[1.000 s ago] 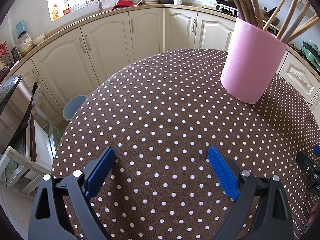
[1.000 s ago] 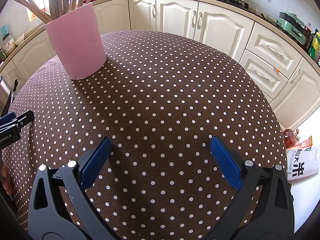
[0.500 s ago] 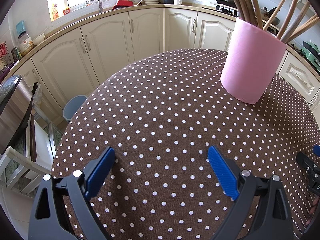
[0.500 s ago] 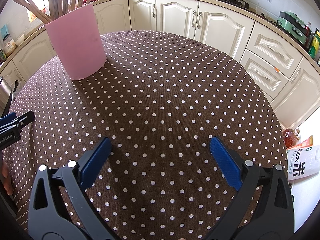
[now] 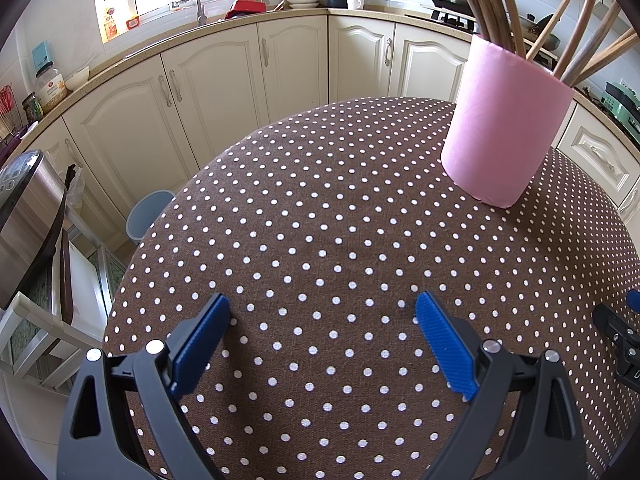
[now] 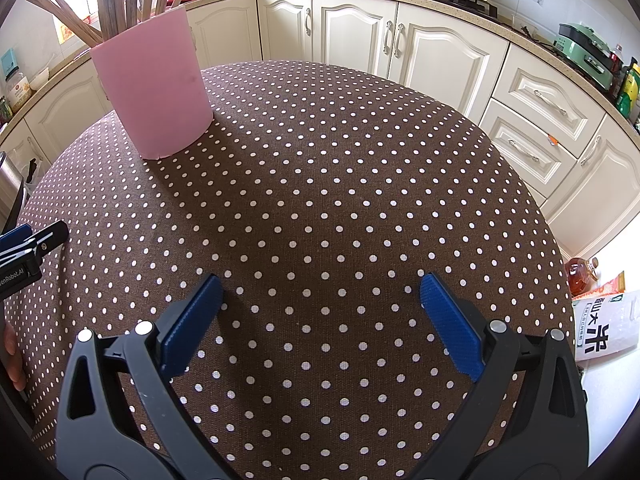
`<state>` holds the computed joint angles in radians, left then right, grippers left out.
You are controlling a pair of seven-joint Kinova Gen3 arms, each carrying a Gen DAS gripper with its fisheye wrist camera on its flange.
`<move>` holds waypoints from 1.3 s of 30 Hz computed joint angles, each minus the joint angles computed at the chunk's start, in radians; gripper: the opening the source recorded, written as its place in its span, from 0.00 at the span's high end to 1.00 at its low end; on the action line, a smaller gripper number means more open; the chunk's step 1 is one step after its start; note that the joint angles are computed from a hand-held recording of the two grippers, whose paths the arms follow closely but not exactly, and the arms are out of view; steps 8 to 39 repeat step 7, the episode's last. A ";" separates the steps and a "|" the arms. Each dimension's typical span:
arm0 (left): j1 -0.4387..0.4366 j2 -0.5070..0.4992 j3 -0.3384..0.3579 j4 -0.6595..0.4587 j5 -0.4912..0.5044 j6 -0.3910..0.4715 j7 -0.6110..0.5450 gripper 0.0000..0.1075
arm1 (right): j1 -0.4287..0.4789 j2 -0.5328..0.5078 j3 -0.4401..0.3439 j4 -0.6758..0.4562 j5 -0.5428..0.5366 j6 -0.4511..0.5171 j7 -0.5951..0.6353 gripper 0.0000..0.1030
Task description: Organize utensils
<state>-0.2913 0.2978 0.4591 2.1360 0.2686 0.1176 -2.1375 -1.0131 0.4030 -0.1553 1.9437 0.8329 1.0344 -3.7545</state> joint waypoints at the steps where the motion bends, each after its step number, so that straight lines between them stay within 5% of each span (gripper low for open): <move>1: -0.001 0.000 0.001 0.000 0.000 0.000 0.000 0.14 | 0.000 0.000 0.000 0.000 0.000 0.000 0.000 0.06; 39: -0.003 0.001 0.003 -0.001 -0.002 0.000 0.002 0.14 | 0.000 0.000 0.000 -0.001 0.000 0.001 0.000 0.06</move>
